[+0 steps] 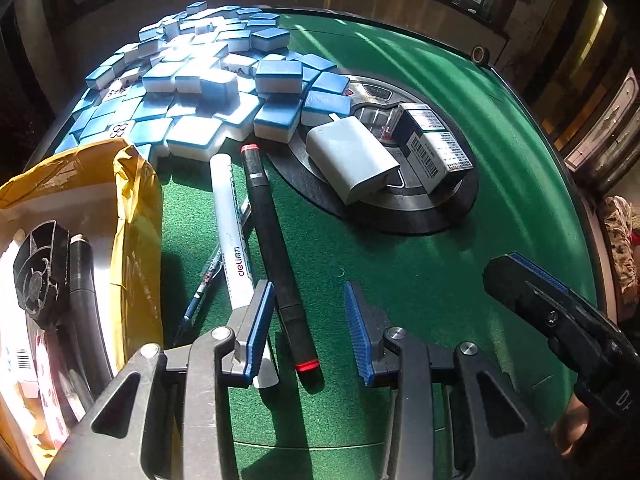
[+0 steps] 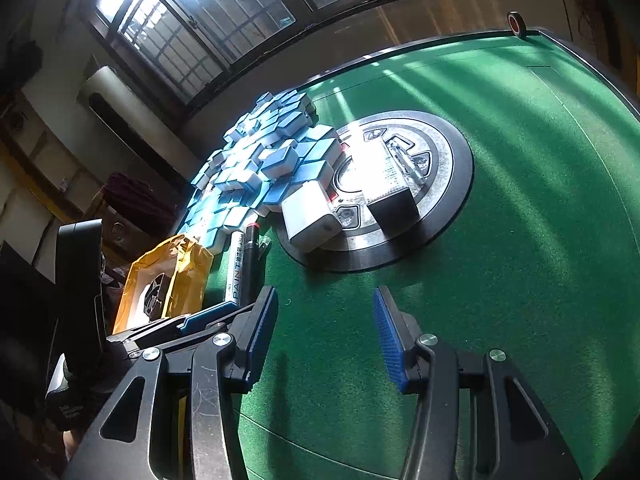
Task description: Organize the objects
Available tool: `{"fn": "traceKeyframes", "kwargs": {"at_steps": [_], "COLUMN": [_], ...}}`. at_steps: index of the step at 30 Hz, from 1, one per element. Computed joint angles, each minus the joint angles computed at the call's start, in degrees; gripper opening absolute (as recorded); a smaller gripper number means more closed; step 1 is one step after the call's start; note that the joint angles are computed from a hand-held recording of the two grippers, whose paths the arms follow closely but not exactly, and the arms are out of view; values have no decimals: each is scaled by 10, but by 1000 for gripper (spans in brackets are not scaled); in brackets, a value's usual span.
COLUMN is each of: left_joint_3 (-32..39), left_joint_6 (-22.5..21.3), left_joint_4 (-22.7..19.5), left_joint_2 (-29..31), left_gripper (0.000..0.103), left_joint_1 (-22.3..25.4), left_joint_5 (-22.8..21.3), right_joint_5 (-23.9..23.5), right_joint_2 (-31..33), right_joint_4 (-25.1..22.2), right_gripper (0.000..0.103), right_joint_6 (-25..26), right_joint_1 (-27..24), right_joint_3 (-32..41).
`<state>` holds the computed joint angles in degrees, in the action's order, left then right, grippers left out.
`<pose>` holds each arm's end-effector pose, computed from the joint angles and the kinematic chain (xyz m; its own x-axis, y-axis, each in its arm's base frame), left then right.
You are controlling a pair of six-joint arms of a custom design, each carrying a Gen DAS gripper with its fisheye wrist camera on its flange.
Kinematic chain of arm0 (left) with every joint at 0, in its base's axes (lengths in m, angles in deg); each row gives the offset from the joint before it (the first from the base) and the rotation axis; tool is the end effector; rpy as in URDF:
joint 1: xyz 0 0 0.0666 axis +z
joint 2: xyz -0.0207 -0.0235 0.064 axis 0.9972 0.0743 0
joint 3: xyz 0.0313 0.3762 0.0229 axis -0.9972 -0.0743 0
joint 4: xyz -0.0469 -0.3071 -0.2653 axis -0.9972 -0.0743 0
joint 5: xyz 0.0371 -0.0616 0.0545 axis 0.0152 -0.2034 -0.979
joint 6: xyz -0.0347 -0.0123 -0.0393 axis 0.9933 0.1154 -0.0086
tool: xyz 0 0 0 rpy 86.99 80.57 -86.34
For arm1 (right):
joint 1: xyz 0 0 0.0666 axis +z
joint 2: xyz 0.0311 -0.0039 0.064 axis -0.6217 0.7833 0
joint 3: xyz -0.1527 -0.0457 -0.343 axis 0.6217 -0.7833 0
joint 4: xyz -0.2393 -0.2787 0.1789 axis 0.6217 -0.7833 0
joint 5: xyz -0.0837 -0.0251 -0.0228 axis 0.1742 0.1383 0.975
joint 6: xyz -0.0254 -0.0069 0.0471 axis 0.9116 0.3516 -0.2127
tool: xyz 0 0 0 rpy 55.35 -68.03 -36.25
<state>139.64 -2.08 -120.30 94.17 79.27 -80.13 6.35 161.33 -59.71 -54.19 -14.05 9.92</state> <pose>0.5187 -0.0639 0.4331 -0.8866 0.0960 -0.4525 0.1661 0.9791 -0.1177 0.4829 0.2257 0.4426 -0.8152 0.2028 -0.5425 -0.1109 0.8647 0.4898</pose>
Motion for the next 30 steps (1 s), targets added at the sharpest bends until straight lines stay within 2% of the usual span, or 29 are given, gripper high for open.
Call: {"fn": "traceKeyframes", "kwargs": {"at_steps": [4,7,15,17,21,24,27,28,30], "left_joint_3": [7,3,-48,-54,-58,-51,-48,-46,-40], "left_joint_6": [10,11,-3,3,-20,-15,-6,-6,-2], "left_joint_4": [-4,-1,3,-9,-24,-33,-24,-21,-11], "left_joint_2": [17,14,-31,-40,-50,-53,-62,-63,-61], "left_gripper": [29,12,12,13,13,14,19,24,26], "left_joint_1": [-6,-7,-14,-9,-4,4,14,17,21], "left_joint_5": [-21,-33,-16,18,46,67,69,72,63], "right_joint_5": [9,6,-2,-6,-9,-5,-8,-9,-9], "right_joint_2": [4,7,8,7,8,8,11,11,10], "right_joint_4": [-4,-8,-10,-9,-8,-8,-13,-14,-12], "right_gripper": [44,44,44,44,44,44,44,44,44], "right_joint_6": [1,0,15,15,10,9,6,7,10], "right_joint_1": [2,1,7,8,8,9,9,10,11], "right_joint_3": [2,4,2,1,0,-2,1,1,1]}}
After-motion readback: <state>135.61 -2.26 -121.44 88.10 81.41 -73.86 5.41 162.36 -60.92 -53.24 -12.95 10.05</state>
